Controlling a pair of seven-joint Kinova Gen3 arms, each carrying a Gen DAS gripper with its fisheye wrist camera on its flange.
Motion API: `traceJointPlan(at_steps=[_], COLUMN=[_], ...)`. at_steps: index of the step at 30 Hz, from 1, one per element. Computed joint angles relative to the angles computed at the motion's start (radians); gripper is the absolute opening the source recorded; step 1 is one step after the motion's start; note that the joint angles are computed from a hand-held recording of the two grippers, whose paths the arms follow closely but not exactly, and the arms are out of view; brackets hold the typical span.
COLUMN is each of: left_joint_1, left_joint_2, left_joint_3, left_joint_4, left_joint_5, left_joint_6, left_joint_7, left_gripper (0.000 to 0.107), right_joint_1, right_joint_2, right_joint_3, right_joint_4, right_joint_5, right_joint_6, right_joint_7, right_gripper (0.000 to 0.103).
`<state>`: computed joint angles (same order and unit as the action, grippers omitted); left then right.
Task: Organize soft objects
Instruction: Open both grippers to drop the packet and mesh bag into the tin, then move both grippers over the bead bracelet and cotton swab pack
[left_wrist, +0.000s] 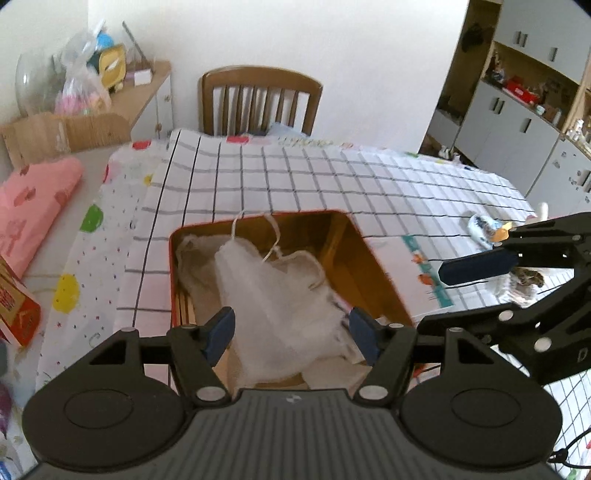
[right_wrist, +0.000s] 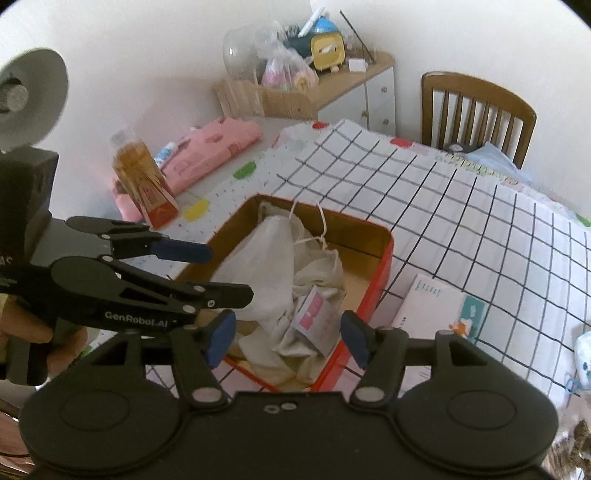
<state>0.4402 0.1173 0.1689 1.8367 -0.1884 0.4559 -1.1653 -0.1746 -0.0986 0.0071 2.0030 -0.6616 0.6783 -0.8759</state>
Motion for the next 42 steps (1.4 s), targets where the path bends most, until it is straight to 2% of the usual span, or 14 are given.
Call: traceJointPlan(at_steps=[3, 7, 15, 17, 21, 23, 28, 31, 36, 42], left_joint_1=[0.028, 0.063, 0.126, 0.148, 0.181, 0.214, 0.254, 0.290, 0.337, 0.469], left_joint_2=[-0.024, -0.046, -0.045, -0.043, -0.030, -0.016, 0.012, 0.033, 0.073, 0.143], left_joint_3=[0.001, 0.016, 0.058, 0.063, 0.072, 0.071, 0.069, 0.056, 0.035, -0.035], left_joint_4=[-0.002, -0.009, -0.055, -0.066, -0.094, -0.117, -0.151, -0.170, -0.208, -0.276], left_joint_5=[-0.046, -0.129, -0.252, -0.292, -0.328, -0.377, -0.378, -0.398, -0.387, -0.515], left_joint_6=[0.004, 0.009, 0.040, 0.045, 0.050, 0.070, 0.054, 0.041, 0.015, 0.054], left_joint_7=[0.049, 0.136, 0.263, 0.304, 0.341, 0.390, 0.408, 0.433, 0.451, 0.580], left_gripper=[0.068, 0.077, 0.079, 0.084, 0.085, 0.085, 0.092, 0.097, 0.098, 0.098], right_joint_1=[0.009, 0.013, 0.023, 0.029, 0.041, 0.046, 0.066, 0.077, 0.089, 0.089], right_joint_2=[-0.045, -0.102, -0.206, -0.230, -0.279, -0.302, -0.358, -0.380, -0.408, -0.422], right_joint_3=[0.027, 0.070, 0.183, 0.209, 0.265, 0.300, 0.383, 0.438, 0.527, 0.622], right_joint_4=[0.012, 0.028, 0.063, 0.072, 0.088, 0.097, 0.121, 0.126, 0.132, 0.132], right_joint_5=[-0.025, -0.041, -0.078, -0.076, -0.062, -0.051, -0.001, 0.030, 0.077, 0.137], right_joint_6=[0.025, 0.052, 0.109, 0.118, 0.133, 0.143, 0.156, 0.170, 0.185, 0.179], right_joint_7=[0.027, 0.044, 0.096, 0.104, 0.113, 0.121, 0.122, 0.118, 0.109, 0.108], right_gripper=[0.063, 0.064, 0.070, 0.072, 0.076, 0.079, 0.084, 0.085, 0.087, 0.088])
